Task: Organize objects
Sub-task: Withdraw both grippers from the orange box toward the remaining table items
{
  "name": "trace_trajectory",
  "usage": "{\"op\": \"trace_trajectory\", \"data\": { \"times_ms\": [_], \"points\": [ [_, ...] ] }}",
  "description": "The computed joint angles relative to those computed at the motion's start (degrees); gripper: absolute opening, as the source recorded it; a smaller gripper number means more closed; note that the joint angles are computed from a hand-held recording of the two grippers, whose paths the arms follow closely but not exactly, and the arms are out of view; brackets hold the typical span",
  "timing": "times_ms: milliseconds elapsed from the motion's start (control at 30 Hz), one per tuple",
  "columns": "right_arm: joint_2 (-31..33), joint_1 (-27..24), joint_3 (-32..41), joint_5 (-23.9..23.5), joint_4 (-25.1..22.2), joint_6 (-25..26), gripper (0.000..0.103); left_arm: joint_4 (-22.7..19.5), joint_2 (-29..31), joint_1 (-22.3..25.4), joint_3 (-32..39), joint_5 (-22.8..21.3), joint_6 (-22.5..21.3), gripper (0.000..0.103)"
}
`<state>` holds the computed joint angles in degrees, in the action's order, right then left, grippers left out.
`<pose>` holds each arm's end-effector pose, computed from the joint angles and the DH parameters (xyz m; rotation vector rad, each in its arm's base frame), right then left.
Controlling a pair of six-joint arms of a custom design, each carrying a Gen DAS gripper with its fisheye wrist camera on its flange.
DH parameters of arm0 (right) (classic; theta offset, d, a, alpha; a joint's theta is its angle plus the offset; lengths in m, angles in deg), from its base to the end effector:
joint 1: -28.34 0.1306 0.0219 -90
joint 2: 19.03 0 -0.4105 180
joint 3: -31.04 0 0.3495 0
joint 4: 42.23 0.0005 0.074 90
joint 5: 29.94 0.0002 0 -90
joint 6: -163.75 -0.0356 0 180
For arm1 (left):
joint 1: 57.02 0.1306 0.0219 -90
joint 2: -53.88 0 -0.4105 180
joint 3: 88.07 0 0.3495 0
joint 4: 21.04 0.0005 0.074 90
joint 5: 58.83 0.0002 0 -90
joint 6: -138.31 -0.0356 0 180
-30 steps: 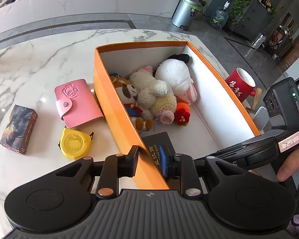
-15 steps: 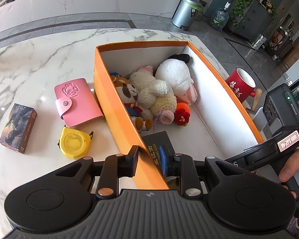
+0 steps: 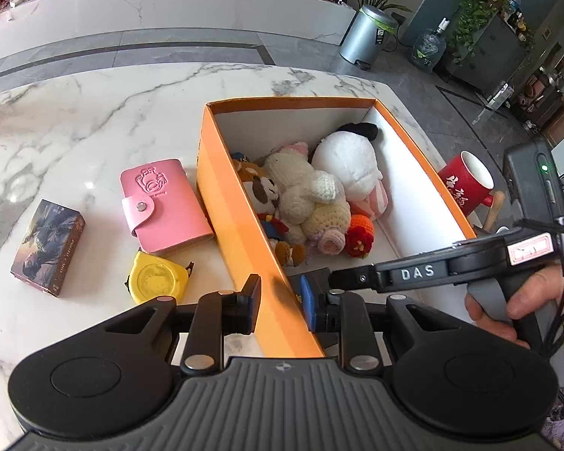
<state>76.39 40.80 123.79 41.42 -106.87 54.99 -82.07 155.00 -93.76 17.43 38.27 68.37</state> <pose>0.4382 0.1080 0.4235 0.0616 2.7895 0.5913 0.4053 -0.3087 0.4687 0.4313 2.6041 -0.5200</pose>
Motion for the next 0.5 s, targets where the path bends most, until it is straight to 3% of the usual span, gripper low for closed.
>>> {"op": "trace_trajectory", "data": {
  "times_ms": [133, 267, 500],
  "points": [
    [3.1, -0.7, 2.0, -1.2, 0.9, 0.6, 0.039, -0.1, 0.2, 0.4, 0.2, 0.4, -0.2, 0.027],
    [5.2, 0.0, 2.5, -2.3, 2.0, 0.7, 0.032, 0.0, 0.6, 0.8, 0.3, 1.5, -0.4, 0.027],
    [5.9, -0.3, 3.8, -4.0, -0.7, 8.7, 0.031, 0.2, 1.2, 1.0, 0.5, 2.2, -0.7, 0.027]
  ]
}}
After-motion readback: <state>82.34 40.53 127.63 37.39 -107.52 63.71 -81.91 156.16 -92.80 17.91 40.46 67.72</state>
